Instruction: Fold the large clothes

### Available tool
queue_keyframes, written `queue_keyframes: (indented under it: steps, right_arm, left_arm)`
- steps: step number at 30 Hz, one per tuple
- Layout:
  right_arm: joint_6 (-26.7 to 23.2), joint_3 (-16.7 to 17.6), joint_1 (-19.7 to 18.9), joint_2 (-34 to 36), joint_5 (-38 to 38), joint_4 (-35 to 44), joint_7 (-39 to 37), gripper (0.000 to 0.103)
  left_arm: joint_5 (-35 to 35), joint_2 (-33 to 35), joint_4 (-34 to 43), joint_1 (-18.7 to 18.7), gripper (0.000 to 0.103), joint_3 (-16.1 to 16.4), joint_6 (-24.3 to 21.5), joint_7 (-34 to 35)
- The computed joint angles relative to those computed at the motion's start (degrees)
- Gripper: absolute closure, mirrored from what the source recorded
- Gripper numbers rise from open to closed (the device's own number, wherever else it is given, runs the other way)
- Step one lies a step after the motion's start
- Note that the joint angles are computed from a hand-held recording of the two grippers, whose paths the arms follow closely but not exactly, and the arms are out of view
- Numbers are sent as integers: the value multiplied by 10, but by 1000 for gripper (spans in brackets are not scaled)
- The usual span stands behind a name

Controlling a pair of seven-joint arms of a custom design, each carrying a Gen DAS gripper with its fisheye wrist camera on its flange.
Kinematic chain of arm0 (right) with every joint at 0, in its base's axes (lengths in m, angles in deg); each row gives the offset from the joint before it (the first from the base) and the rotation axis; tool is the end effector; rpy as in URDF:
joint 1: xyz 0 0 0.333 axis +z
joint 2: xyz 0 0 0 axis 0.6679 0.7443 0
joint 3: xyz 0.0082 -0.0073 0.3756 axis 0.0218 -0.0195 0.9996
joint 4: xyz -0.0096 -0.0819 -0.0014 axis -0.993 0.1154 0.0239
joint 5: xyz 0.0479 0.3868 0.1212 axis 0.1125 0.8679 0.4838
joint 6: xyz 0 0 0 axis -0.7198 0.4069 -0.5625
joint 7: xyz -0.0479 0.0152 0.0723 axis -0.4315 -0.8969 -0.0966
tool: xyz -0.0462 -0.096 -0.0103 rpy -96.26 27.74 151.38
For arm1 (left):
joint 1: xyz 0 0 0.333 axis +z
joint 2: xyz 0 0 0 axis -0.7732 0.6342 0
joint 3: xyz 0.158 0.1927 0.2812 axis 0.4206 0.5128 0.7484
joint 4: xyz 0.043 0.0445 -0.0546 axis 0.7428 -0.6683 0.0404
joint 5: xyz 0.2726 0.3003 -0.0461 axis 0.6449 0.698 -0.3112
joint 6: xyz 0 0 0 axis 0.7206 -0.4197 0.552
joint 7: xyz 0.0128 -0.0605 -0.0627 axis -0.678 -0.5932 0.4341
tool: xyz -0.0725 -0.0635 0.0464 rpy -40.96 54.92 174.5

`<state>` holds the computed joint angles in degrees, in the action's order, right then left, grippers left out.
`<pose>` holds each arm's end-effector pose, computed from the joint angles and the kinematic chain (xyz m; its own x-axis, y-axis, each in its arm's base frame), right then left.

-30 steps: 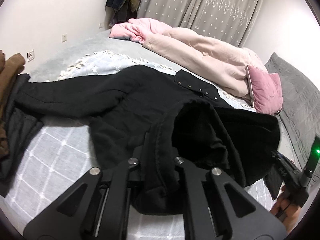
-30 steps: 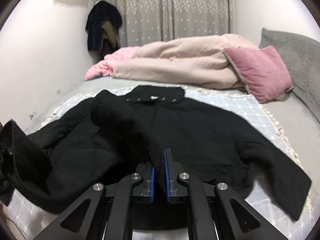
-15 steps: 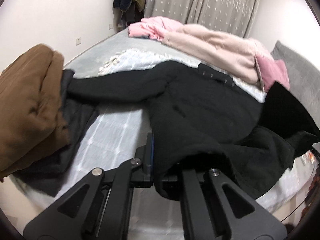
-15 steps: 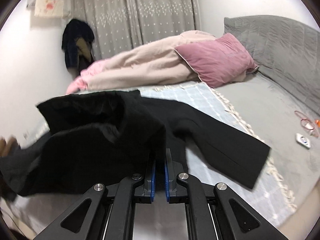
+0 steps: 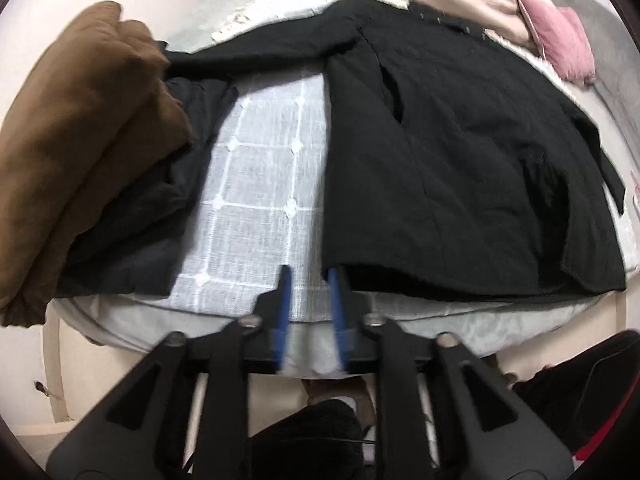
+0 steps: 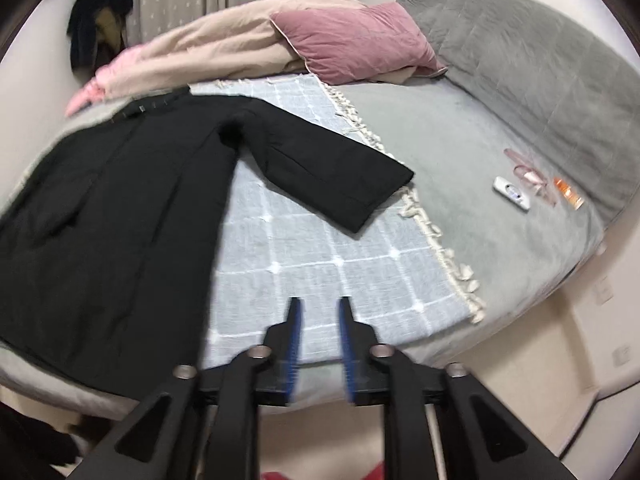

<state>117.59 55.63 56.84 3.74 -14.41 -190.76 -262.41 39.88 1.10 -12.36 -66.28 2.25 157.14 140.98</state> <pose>0.5417 0.1662 0.3900 -0.5166 -0.8555 0.0350 -0.6988 0.3977 -0.5946 0.7901 -0.2366 0.3564 -0.1700 -0.9854 0.0024 -0.8834 0.1513 -0.4435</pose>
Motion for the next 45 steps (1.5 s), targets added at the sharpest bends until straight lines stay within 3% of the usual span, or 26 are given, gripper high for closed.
queue_keyframes:
  steps: [1,2,3,7,12,15,18,20,22,24,25,27,29,30,32,33,34,36,40,43,45]
  right_arm:
    - [14,0,0,2,-2,2,7,45]
    - [31,-1,-1,7,-6,7,15,37]
    - [57,-3,0,15,-22,15,31,32]
    - [133,-2,4,76,18,84,-19,32]
    - [184,15,24,157,89,181,-135,32]
    - [200,40,31,219,131,257,-226,32]
    - [227,14,75,263,111,310,-265,32]
    - [239,-16,111,280,90,328,-279,32]
    - [246,-22,131,295,82,342,-317,32]
    - [247,20,112,316,105,360,-401,32]
    - [239,52,95,331,119,375,-458,32]
    - [206,85,88,359,136,407,-541,32]
    - [172,77,106,375,141,429,-579,33]
    - [142,55,131,388,135,451,-584,33]
    - [110,3,177,402,120,475,-567,46]
    - [90,-13,191,406,120,484,-571,69]
    - [90,-16,191,403,132,481,-575,82]
    - [125,-21,181,387,165,455,-560,91]
    - [204,-41,169,361,221,411,-515,93]
    - [229,-31,150,353,264,396,-512,94]
    - [247,-42,155,337,277,372,-498,94]
  left_arm:
    - [-4,-12,-16,2,58,-1,24,-7]
    - [-7,-18,-25,2,45,-1,42,-11]
    - [-9,-27,-37,1,40,0,65,-16]
    - [-14,-43,-54,-6,33,-4,106,-17]
    - [-35,5,20,-10,29,-50,67,60]
    - [-37,49,72,-23,29,-73,73,137]
    - [-30,95,133,-54,29,-58,81,169]
    - [-43,113,141,-50,29,-76,107,205]
    - [-64,124,144,-39,29,-97,101,243]
    - [-74,140,174,-40,29,-94,66,266]
    - [-74,143,179,-45,29,-86,62,271]
    - [-75,147,183,-53,29,-71,71,268]
    - [-83,142,173,-52,29,-70,73,265]
    - [-88,142,171,-48,29,-74,70,267]
    - [-97,144,170,-43,29,-82,68,275]
    - [-101,144,168,-40,29,-86,68,281]
    - [-105,143,165,-37,29,-91,69,290]
    - [-112,136,145,-33,29,-101,81,310]
    - [-127,123,109,-19,29,-138,97,385]
    - [-145,123,104,-13,29,-167,81,447]
    - [-152,125,108,-21,29,-168,67,475]
